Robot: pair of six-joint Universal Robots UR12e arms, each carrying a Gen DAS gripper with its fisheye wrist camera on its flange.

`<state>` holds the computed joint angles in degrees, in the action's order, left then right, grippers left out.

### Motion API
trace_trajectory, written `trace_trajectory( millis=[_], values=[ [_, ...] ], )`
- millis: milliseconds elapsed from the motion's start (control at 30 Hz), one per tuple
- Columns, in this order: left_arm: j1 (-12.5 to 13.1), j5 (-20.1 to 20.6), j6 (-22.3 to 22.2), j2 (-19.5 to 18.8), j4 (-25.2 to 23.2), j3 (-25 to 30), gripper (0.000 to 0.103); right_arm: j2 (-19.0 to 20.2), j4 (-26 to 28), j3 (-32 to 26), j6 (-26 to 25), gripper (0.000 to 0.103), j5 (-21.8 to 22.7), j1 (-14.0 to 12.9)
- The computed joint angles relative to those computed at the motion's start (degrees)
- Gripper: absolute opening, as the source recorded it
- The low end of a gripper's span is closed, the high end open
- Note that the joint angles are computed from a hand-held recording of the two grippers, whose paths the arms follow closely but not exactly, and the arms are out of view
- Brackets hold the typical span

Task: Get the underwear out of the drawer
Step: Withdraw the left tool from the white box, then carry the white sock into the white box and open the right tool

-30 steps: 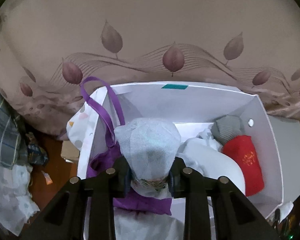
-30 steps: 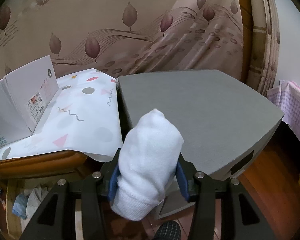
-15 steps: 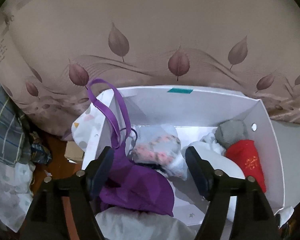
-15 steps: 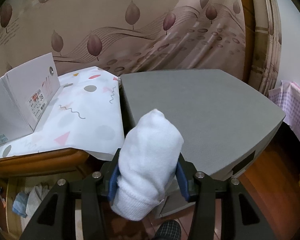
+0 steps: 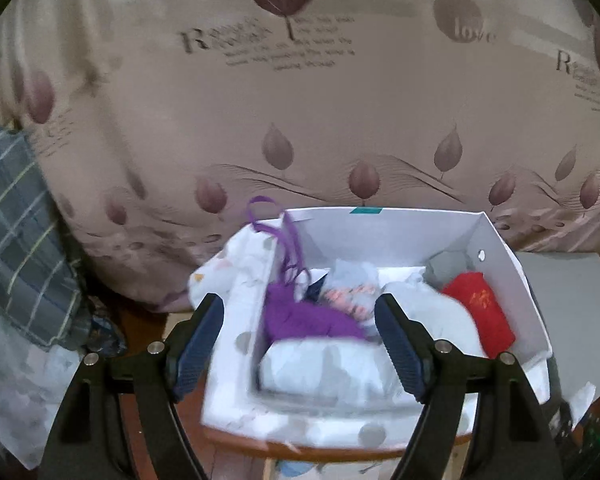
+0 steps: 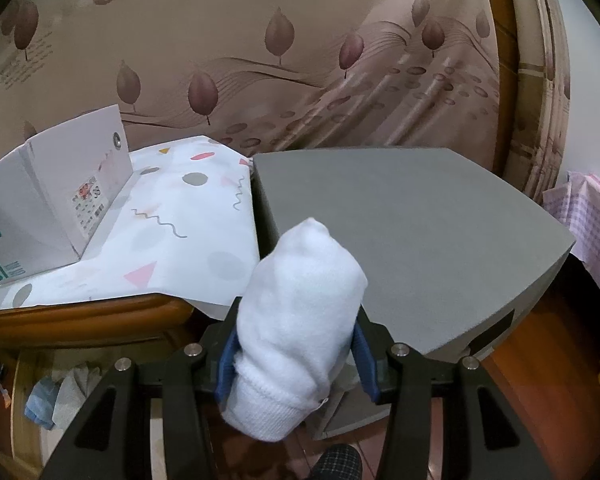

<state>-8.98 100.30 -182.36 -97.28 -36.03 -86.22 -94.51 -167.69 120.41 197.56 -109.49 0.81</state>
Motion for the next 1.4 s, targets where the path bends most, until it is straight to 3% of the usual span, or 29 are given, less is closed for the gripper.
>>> trace_trajectory(
  millis=[200, 300, 467, 600, 767, 933, 1067, 1400],
  values=[
    [1.08, 3.93, 0.60, 5.50, 3.12, -9.22, 0.078, -0.13, -3.25, 0.44, -3.17, 0.049, 1.08, 0.84],
    [1.88, 6.54, -0.55, 7.41, 4.09, -13.74, 0.078, -0.39, -4.47, 0.69, -3.80, 0.049, 3.88, 0.85],
    [4.03, 9.16, -4.83, 9.03, 2.23, -18.96, 0.078, -0.35, -2.52, -0.20, -5.44, 0.049, 4.39, 1.74],
    [5.32, 12.45, -8.88, 9.69, 2.59, -22.36, 0.078, -1.42, 2.06, -1.75, -5.29, 0.049, 7.67, 1.53],
    [6.92, 14.79, -14.31, 9.88, 3.49, -25.30, 0.078, -1.71, 5.87, -6.34, -7.47, 0.049, 12.33, 1.41],
    [7.74, 15.89, -15.95, 10.00, 4.75, -27.50, 0.078, -0.31, 7.36, -12.60, -11.10, 0.049, 15.03, 2.47],
    [9.11, 14.71, -18.21, 10.28, 3.53, -27.71, 0.078, 2.23, 8.29, -18.02, -14.12, 0.049, 15.43, 4.10],
    [11.04, 18.96, -25.67, 11.06, -0.53, -28.07, 0.079, 9.51, 15.46, -28.58, -16.40, 0.049, 14.38, 7.18]
  ],
)
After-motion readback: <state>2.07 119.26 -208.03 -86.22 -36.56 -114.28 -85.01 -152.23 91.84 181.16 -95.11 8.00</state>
